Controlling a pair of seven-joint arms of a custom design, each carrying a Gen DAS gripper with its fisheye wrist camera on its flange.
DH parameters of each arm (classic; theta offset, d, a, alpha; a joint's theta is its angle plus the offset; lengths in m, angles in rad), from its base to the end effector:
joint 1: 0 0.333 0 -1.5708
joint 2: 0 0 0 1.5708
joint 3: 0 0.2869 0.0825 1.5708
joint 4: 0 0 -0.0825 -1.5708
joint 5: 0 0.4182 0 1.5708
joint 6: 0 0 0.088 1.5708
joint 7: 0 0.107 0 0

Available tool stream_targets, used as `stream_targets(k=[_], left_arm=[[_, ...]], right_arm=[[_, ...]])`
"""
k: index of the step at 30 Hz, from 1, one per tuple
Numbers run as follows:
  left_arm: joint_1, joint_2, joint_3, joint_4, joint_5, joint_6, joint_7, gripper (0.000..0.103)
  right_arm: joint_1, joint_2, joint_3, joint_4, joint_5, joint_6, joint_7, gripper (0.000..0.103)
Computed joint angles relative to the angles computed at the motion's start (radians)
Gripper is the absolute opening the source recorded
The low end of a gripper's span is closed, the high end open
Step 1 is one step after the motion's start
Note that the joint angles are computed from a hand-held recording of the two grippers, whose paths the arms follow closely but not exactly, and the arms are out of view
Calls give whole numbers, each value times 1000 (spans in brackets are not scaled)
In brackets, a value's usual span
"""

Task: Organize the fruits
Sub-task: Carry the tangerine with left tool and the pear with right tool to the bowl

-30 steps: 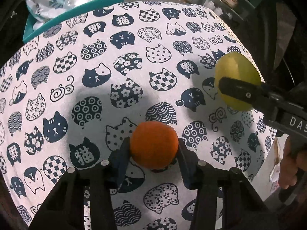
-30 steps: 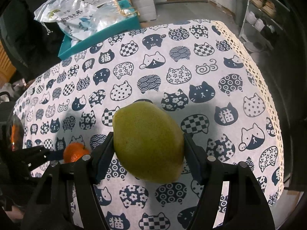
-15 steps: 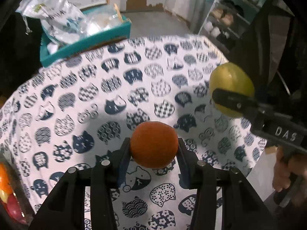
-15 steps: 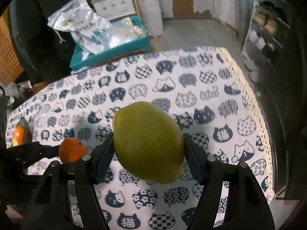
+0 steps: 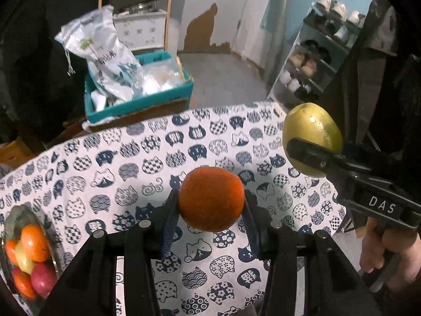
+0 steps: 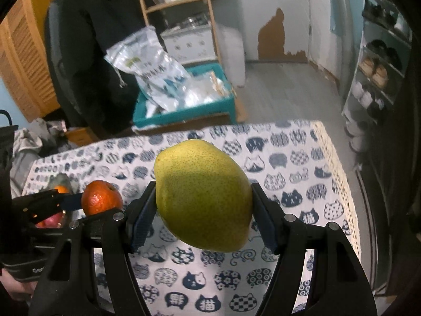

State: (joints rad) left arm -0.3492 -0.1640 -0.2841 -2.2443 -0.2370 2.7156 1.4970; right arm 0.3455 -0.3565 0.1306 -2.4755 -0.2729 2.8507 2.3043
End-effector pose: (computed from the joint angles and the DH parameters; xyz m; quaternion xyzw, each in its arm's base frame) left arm 0.4659 -0.3362 0.4593 -0.5298 0.7877 -0.3048 0.0771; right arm 0.4491 0.2496 0.4584 -0.6529 0.6634 -0.1665 0.3255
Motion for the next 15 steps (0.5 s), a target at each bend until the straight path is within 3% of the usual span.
stream_targets(k=[15], left_arm=[[-12,-178,41,-112,-110,27,81,47]], right_arm=[[2,-43,50,48,-63,11,37,69]])
